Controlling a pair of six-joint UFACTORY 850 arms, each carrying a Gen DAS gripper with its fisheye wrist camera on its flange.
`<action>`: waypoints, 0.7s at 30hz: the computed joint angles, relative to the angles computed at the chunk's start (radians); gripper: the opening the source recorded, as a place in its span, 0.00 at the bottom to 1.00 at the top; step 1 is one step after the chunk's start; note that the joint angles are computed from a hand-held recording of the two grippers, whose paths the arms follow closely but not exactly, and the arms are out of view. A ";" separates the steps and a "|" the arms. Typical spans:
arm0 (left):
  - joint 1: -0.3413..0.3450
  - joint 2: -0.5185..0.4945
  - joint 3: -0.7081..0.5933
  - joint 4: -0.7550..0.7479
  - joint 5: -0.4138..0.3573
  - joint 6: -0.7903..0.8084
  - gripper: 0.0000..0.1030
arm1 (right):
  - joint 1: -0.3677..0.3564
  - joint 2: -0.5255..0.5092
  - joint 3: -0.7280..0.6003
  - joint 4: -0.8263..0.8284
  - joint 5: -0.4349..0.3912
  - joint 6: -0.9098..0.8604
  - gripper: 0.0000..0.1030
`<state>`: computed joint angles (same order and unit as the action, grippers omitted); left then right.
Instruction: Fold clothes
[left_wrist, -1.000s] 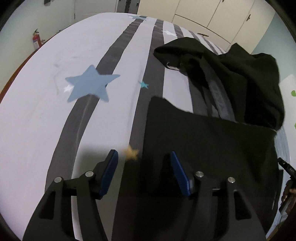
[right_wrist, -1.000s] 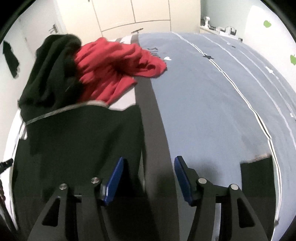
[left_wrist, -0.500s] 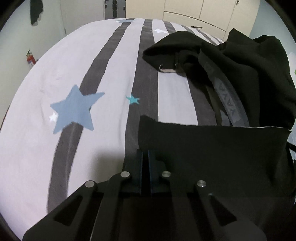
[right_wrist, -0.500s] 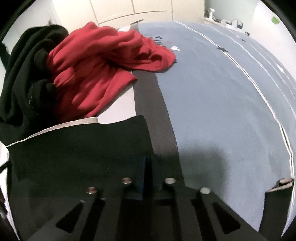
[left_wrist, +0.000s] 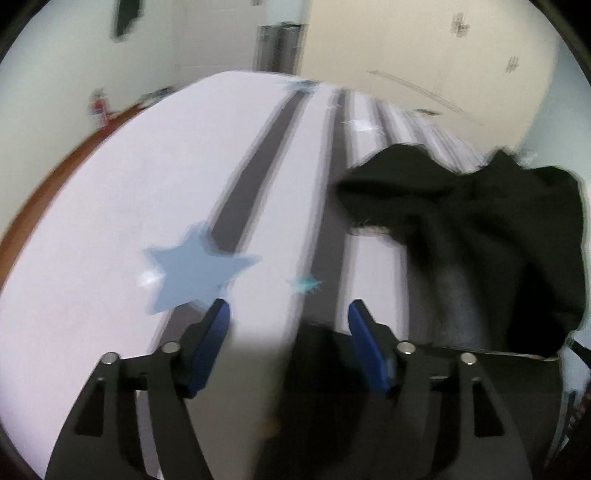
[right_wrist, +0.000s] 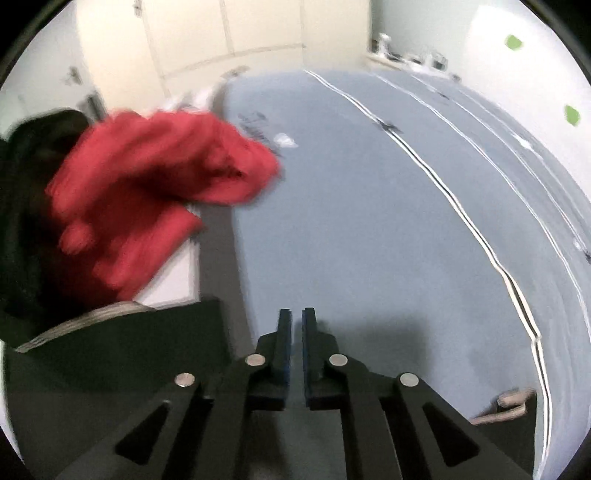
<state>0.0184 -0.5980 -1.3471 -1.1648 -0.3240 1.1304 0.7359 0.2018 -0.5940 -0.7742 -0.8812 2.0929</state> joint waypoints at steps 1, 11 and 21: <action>-0.005 -0.005 -0.011 -0.022 -0.061 0.031 0.65 | 0.002 0.003 -0.013 -0.041 0.043 -0.001 0.23; -0.163 -0.123 -0.148 0.307 -0.205 -0.217 0.66 | -0.032 -0.228 -0.242 -0.097 0.341 -0.306 0.61; -0.270 -0.236 -0.300 0.367 -0.035 -0.374 0.62 | -0.127 -0.425 -0.329 -0.129 0.362 -0.218 0.64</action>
